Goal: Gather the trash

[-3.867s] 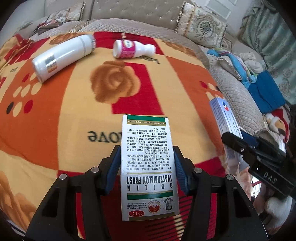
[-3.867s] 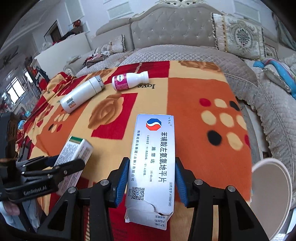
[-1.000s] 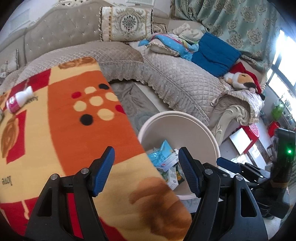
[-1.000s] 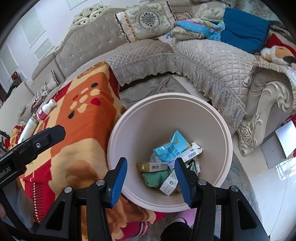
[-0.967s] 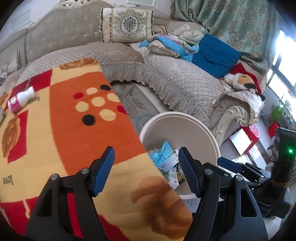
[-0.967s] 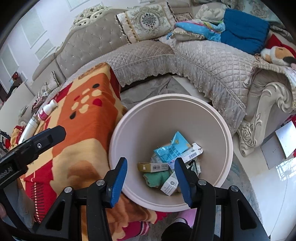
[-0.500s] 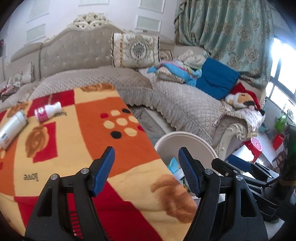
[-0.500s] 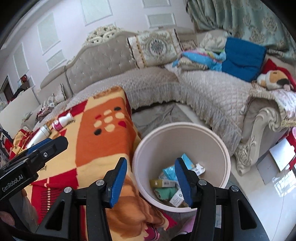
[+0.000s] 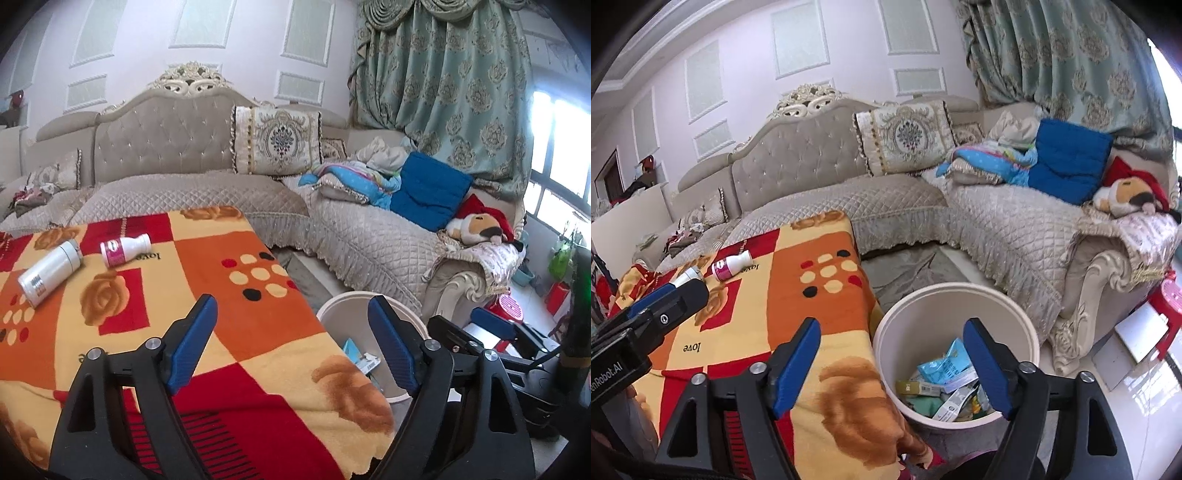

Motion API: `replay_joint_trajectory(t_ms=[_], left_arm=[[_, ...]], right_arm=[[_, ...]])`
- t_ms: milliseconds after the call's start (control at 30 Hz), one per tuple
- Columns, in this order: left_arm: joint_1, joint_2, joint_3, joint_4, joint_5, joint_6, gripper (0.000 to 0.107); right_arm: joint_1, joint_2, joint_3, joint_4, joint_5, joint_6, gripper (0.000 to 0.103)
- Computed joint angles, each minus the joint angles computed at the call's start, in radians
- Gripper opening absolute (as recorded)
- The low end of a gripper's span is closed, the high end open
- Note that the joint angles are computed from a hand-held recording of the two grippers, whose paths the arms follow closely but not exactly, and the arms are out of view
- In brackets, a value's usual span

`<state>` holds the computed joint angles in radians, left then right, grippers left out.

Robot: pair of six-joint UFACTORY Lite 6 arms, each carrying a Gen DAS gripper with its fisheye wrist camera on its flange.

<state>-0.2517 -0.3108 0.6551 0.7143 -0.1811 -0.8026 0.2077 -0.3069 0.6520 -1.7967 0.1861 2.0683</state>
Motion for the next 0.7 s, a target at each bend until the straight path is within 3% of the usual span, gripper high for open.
replay_joint_trajectory(t_ms=[467, 533, 700], left_arm=[[0.052, -0.127, -0.089, -0.11, 0.008, 0.126, 0.083], [0.052, -0.137, -0.1, -0.202, 0.006, 0.222, 0.083], [0.069, -0.152, -0.104, -0.136, 0.002, 0.163, 0.083]], right_arm=[[0.095, -0.108, -0.033, 0.088, 0.115, -0.077, 0.083], [0.099, -0.114, -0.033, 0.102, 0.116, -0.089, 0.083], [0.107, -0.122, -0.029, 0.115, 0.13, -0.101, 0.085]])
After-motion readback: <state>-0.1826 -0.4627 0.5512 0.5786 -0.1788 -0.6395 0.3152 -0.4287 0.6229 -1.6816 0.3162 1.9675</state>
